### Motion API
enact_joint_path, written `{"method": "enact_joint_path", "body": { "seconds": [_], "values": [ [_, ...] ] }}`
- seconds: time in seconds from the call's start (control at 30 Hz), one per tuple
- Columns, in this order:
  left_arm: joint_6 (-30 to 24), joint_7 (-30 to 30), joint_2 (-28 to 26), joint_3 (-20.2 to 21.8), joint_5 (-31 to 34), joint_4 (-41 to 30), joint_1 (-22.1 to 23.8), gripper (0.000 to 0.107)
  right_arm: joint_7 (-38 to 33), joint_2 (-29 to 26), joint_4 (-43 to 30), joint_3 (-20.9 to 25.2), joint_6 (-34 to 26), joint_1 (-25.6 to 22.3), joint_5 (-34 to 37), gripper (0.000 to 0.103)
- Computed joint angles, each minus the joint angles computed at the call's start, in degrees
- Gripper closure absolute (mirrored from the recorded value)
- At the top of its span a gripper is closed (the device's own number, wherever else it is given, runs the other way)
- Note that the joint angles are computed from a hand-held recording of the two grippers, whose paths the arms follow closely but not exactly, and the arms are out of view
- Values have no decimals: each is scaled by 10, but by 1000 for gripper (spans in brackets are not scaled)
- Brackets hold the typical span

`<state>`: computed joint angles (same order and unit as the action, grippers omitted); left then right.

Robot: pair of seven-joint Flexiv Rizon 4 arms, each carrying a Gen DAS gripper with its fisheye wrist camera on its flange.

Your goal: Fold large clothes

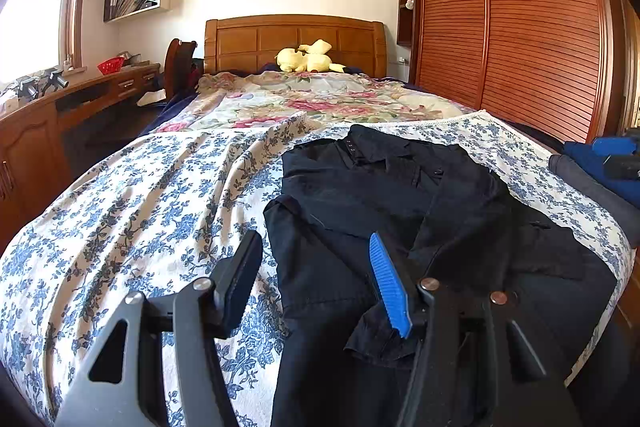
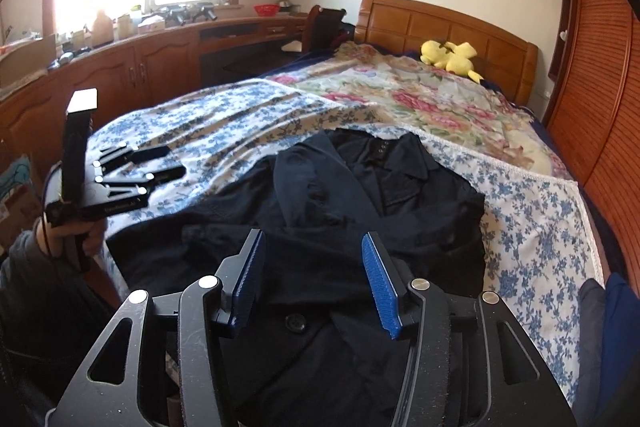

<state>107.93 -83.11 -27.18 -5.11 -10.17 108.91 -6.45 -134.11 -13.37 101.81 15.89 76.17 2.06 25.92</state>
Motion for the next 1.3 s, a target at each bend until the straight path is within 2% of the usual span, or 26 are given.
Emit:
{"method": "enact_joint_path", "body": {
  "seconds": [0.2,0.33,0.63,0.7,0.73,0.93,1.03,1.1,1.3],
  "values": [
    [1,-3,5,-1,3,10,4,52,43,-38,-3,-14,18,10,-41,52],
    [3,-7,9,0,4,19,5,52,80,-78,-21,-7,22,9,-68,52],
    [8,-15,17,-4,10,34,17,52,175,-180,-74,4,-2,29,-152,52],
    [7,-15,17,-2,11,35,16,52,175,-190,-78,26,-17,20,-155,52],
    [7,-14,18,2,9,36,13,52,165,-193,-82,48,-35,7,-147,52],
    [14,-16,25,10,9,53,14,52,120,-185,-56,88,-50,2,-115,52],
    [17,-21,28,5,10,59,22,52,121,-185,-39,75,-36,27,-119,50],
    [18,-23,30,2,12,61,26,52,130,-184,-21,56,-6,47,-136,50],
    [22,-27,33,-8,25,64,36,52,158,-170,-15,55,-8,40,-145,51]
  ]
}}
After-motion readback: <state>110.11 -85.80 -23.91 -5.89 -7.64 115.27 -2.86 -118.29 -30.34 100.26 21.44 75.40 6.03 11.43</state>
